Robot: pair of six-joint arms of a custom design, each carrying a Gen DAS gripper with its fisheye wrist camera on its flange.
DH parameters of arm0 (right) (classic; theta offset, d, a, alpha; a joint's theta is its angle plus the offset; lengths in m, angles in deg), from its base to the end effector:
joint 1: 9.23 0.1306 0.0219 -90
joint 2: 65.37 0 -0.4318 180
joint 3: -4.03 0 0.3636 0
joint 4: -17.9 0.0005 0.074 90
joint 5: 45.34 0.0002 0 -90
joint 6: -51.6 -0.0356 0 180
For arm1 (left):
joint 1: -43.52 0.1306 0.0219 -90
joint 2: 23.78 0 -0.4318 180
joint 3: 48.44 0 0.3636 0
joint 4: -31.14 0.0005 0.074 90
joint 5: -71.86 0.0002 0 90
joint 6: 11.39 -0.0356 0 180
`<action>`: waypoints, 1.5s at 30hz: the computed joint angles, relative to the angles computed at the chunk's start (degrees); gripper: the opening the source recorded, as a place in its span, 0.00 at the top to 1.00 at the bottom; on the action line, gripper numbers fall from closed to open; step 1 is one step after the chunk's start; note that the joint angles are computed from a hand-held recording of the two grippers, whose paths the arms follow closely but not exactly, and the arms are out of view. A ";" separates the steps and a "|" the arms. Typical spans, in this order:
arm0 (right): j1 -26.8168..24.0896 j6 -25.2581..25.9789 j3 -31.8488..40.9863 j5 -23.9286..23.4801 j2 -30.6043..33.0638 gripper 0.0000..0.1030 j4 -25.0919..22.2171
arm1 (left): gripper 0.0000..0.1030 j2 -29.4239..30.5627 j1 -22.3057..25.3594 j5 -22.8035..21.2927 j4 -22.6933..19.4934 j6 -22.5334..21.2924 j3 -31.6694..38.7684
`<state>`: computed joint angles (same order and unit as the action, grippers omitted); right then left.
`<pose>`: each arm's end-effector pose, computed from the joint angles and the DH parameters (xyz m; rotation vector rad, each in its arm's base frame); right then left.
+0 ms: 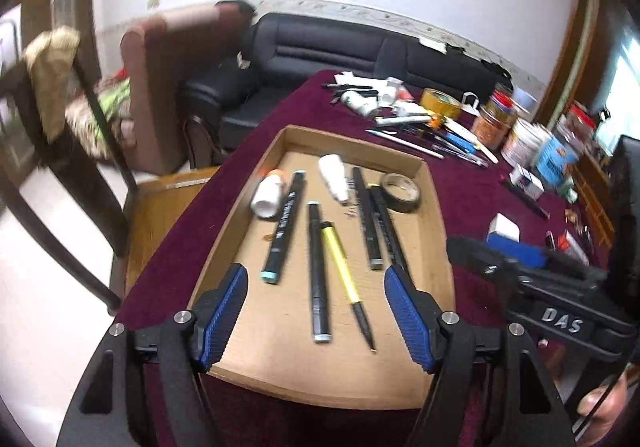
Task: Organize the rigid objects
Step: 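Lower marker and yellow pencil into the tray and open both tools, then grasp the white charger with the left tool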
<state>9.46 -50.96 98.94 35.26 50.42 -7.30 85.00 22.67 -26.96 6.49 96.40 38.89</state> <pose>0.5904 0.2053 0.3111 -0.2084 2.3999 0.4521 0.5390 -0.2000 0.3276 -0.0103 2.3678 -0.1433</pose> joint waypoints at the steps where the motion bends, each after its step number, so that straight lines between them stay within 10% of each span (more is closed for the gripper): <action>1: -0.61 0.40 -1.82 0.96 -1.20 0.34 1.44 | 0.26 -0.16 -0.79 -0.97 0.08 -0.57 -0.07; 14: -12.80 1.12 -18.40 5.46 -11.60 0.30 11.55 | 0.24 2.58 -10.34 -7.49 -5.07 -5.60 5.09; 30: -28.85 -7.67 -21.13 -0.26 -9.88 0.30 25.09 | 0.24 14.20 -14.00 5.20 -18.45 -3.95 21.13; 34: -30.42 -8.55 -20.74 -2.69 -8.05 0.30 24.09 | 0.24 19.45 -14.25 2.46 -19.84 -6.00 29.52; 45: -30.89 -9.47 -21.32 -2.46 -8.38 0.29 25.07 | 0.24 43.09 -13.25 4.30 -39.75 -6.19 69.33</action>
